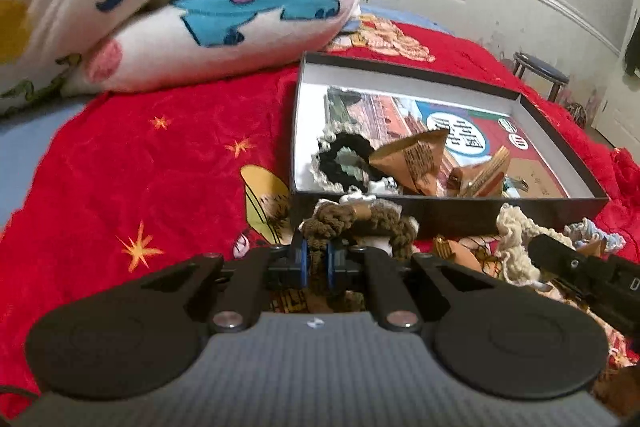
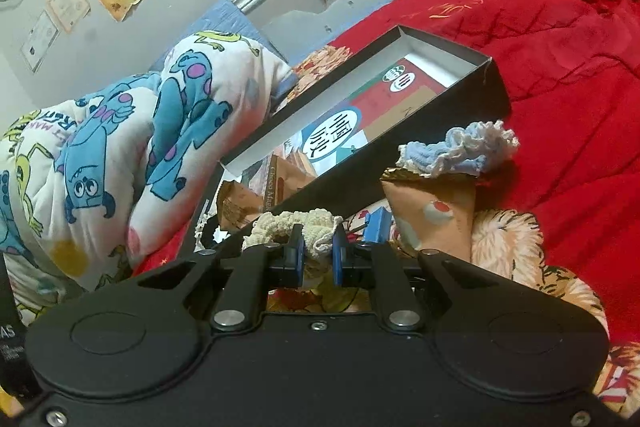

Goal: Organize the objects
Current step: 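Lift both rope loops and carry them toward the box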

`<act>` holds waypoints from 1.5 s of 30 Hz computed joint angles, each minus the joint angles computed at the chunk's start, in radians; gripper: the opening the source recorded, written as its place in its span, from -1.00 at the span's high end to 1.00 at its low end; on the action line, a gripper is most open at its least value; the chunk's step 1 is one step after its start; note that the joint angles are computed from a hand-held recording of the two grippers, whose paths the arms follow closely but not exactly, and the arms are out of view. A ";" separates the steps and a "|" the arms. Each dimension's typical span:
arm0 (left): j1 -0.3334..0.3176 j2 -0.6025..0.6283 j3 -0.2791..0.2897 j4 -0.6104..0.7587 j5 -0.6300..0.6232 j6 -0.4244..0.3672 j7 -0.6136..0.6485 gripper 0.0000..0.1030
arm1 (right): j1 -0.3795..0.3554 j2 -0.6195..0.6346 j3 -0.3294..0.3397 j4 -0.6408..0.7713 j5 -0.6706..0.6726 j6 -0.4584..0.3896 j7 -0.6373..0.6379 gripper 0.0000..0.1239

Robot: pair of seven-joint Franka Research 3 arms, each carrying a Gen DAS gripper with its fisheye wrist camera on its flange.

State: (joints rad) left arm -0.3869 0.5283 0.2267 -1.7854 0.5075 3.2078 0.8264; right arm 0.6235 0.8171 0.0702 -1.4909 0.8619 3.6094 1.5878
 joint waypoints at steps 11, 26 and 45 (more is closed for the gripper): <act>0.055 -0.010 -0.061 -0.017 -0.076 0.057 0.063 0.77 | -0.055 -0.006 0.071 -0.025 -0.114 0.037 0.088 0.78; 0.113 -0.004 -0.133 -0.024 -0.210 0.213 0.193 0.76 | -0.046 0.028 0.071 0.066 -0.238 0.029 0.138 0.78; 0.197 0.064 -0.229 0.025 -0.377 0.442 0.354 0.75 | -0.056 0.157 0.086 0.333 -0.325 -0.023 0.176 0.78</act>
